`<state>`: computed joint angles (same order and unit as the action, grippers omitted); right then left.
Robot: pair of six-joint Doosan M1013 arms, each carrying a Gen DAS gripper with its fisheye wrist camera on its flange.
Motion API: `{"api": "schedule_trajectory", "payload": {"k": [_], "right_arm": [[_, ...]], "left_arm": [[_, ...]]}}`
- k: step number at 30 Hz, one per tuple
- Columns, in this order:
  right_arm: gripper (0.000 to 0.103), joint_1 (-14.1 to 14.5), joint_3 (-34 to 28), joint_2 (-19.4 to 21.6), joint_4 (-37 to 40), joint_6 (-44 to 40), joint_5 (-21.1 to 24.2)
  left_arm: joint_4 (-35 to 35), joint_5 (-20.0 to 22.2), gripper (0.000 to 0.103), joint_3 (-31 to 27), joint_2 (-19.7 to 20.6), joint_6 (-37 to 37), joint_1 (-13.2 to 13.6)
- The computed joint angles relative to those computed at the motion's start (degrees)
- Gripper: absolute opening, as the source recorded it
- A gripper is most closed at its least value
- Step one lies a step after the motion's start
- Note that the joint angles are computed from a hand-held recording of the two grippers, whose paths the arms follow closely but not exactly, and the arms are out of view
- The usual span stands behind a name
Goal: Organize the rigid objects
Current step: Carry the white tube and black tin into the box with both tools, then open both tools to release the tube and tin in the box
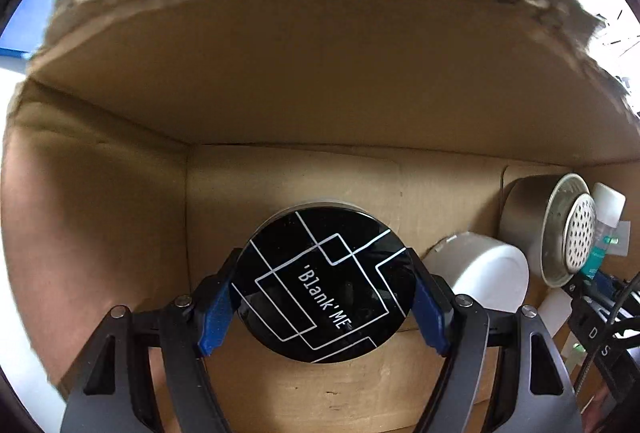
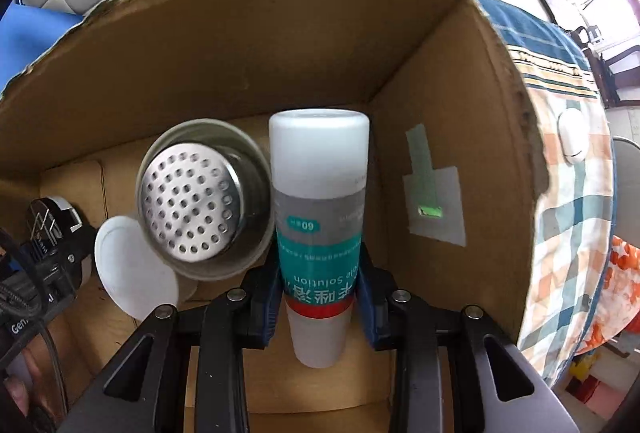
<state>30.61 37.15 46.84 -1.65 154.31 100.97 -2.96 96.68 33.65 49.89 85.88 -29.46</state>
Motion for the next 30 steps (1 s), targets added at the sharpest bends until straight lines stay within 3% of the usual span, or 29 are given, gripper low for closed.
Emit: {"api": "schedule_trajectory", "payload": {"k": [8,15,18,19,20,22,30], "right_arm": [[0.037,-1.28,4.38,-1.54,3.2,-0.67,-2.5],[0.043,-1.27,3.64,-1.96,3.26,-1.37,-0.73],[0.055,-1.27,4.86,-2.99,4.57,-1.5,-1.97],[0.065,-1.13,4.92,-3.26,4.65,-1.53,-2.13],[0.083,-0.99,5.01,-3.63,4.56,-1.67,-2.32],[0.094,-0.58,6.27,-4.86,4.21,-1.22,-3.8],[0.094,0.89,8.54,-7.56,5.06,-2.3,-6.26]], "left_arm": [[-2.45,4.86,0.076,-5.49,2.73,-0.58,1.24],[-2.92,5.62,0.095,-8.92,3.03,-0.37,1.5],[-1.98,3.79,0.101,-5.46,0.38,-0.41,1.39],[-1.38,3.35,0.102,-5.02,-0.25,-0.47,1.41],[-1.24,2.72,0.103,-4.23,-0.97,-0.9,1.17],[-1.33,0.56,0.103,-0.54,-3.35,-1.39,1.13],[-0.82,-5.36,0.103,9.7,-10.33,-1.13,0.89]]}}
